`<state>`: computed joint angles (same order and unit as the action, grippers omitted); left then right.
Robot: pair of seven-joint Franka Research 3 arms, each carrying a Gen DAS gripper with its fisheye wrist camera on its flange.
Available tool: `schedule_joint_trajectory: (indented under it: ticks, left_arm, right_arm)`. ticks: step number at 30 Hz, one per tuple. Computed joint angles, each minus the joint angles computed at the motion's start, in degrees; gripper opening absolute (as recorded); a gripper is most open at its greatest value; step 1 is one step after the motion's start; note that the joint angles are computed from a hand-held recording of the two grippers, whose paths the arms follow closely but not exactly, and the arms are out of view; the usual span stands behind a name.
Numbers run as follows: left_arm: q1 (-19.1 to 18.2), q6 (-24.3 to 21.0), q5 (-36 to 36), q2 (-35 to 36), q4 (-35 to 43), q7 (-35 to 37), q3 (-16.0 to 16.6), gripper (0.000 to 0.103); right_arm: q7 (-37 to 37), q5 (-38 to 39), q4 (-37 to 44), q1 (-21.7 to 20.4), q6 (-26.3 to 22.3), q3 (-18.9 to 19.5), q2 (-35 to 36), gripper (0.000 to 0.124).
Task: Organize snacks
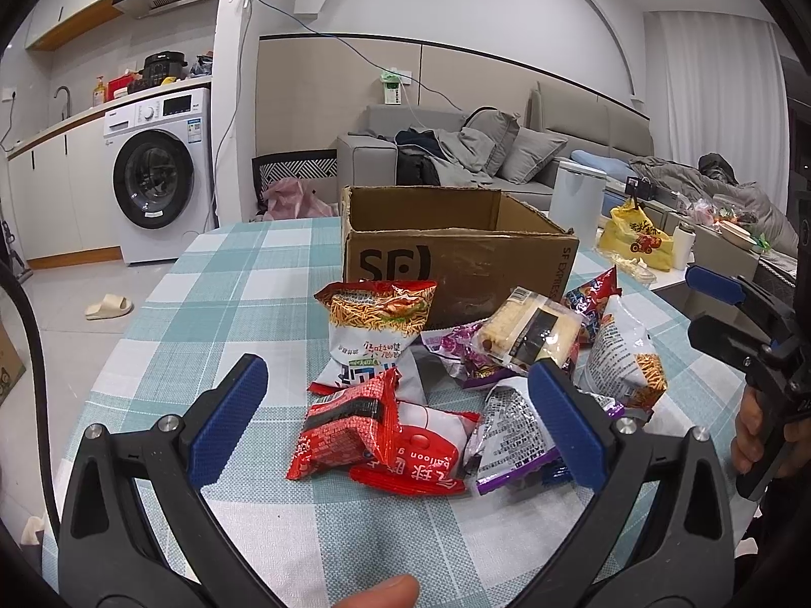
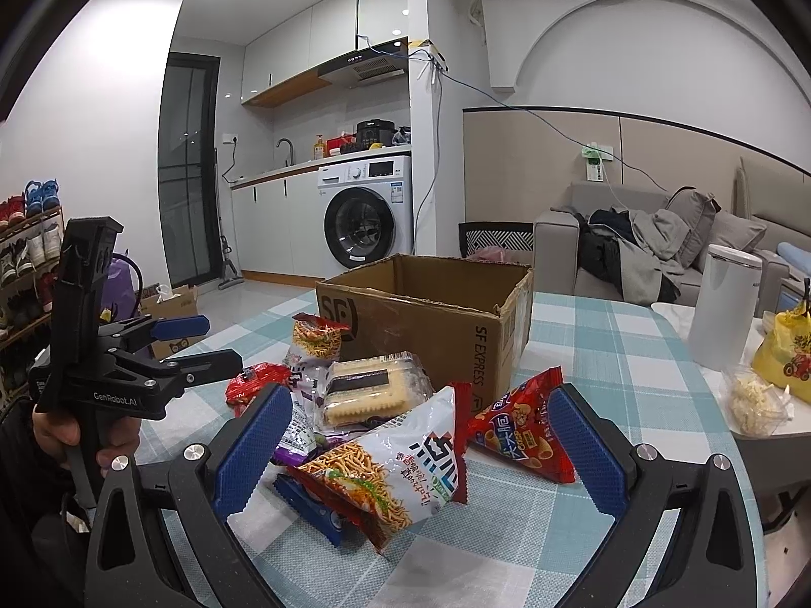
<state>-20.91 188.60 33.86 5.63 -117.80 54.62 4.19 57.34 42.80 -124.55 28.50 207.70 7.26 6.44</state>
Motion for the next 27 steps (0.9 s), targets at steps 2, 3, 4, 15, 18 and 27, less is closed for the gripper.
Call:
schedule_joint_trajectory:
  ticks: [2,3,4,15,18,27]
  left_arm:
    - [0.04,-0.05,0.08,-0.03,-0.02,-0.08,-0.05,0.103]
    - [-0.67,-0.02,0.48,-0.19,-0.14,-0.50,0.69,0.103]
    - [-0.31,0.06,0.50,-0.01,0.01,-0.47,0.38,0.103]
    - [0.15,-0.20,1.46,-0.39,-0.25,-1.61,-0.07,0.103]
    - [1.10,-0.66,1.49,-0.53,-0.31,-1.69,-1.10,0.103]
    - [10.80,-0.76,-4.21,-0.76,-1.41,3.77,-11.58,0.103]
  right_arm:
    - [-0.09,0.07,0.06,0.03,0.06,-0.03,0.07,0.103]
    - [-0.35,0.46,0.07,0.13,0.08,-0.06,0.03,0.103]
    - [-0.41,0.62,0.05,0.16,0.07,-0.06,-0.01,0.103]
    - [-6.58,8.41,2.68,1.71,-0.81,-0.75,0.88,0.103]
    - [-10.91,13.20,4.37,2.75,-1.32,-1.28,1.37,0.103]
    - [-21.11,23.53,8.46,4.04,-1.90,-1.50,2.88,0.103]
